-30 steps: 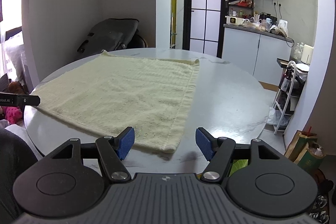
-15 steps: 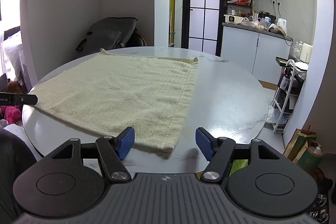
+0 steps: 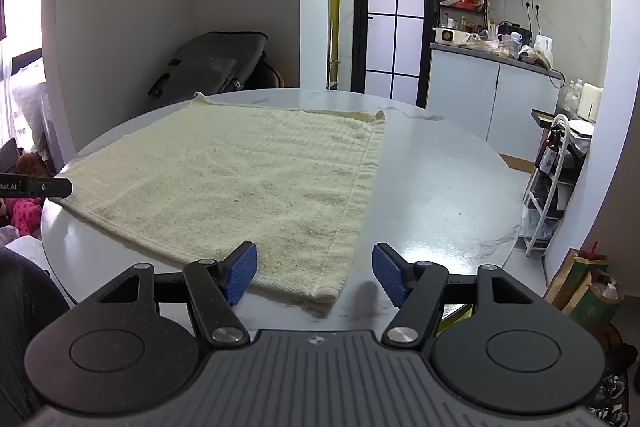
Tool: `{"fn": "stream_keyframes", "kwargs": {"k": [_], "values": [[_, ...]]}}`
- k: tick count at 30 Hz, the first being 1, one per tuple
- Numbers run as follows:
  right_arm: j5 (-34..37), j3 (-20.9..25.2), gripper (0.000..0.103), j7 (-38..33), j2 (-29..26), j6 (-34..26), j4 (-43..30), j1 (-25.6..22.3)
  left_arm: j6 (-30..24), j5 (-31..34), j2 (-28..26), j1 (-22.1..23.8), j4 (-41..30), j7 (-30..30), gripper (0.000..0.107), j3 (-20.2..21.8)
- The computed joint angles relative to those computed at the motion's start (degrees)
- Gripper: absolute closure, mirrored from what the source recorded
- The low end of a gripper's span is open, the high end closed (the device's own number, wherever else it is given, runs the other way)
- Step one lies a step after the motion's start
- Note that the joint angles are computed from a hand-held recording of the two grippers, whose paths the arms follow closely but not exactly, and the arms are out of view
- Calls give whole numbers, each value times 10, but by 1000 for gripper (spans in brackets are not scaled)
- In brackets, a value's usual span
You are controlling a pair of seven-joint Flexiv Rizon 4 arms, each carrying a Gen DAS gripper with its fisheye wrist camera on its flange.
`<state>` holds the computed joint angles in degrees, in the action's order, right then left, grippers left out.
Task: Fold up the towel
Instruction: 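Lower both tools to the towel edge and close them on it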
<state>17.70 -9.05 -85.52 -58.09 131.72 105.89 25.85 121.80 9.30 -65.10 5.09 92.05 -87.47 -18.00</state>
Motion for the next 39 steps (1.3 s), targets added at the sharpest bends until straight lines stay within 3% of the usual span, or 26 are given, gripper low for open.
{"fn": "stream_keyframes", "kwargs": {"k": [7, 10, 19, 21, 30, 39], "values": [[-12, 5, 34, 1, -2, -2, -3, -7, 14, -12, 1, -9, 2, -10, 60, 10], [-17, 7, 34, 2, -2, -3, -4, -10, 12, 30, -20, 28, -14, -6, 62, -5], [-32, 15, 43, 4, -5, 9, 2, -17, 48, 34, -11, 30, 14, -17, 69, 12], [-32, 16, 44, 4, -5, 9, 2, -18, 60, 34, -10, 28, 19, -19, 76, 18], [-53, 27, 47, 6, -9, 21, 2, -31, 85, -2, 9, -10, 49, -1, 77, 64], [-74, 34, 47, 8, -6, 18, 2, -40, 90, 11, 20, 8, 75, -2, 76, 56]]}}
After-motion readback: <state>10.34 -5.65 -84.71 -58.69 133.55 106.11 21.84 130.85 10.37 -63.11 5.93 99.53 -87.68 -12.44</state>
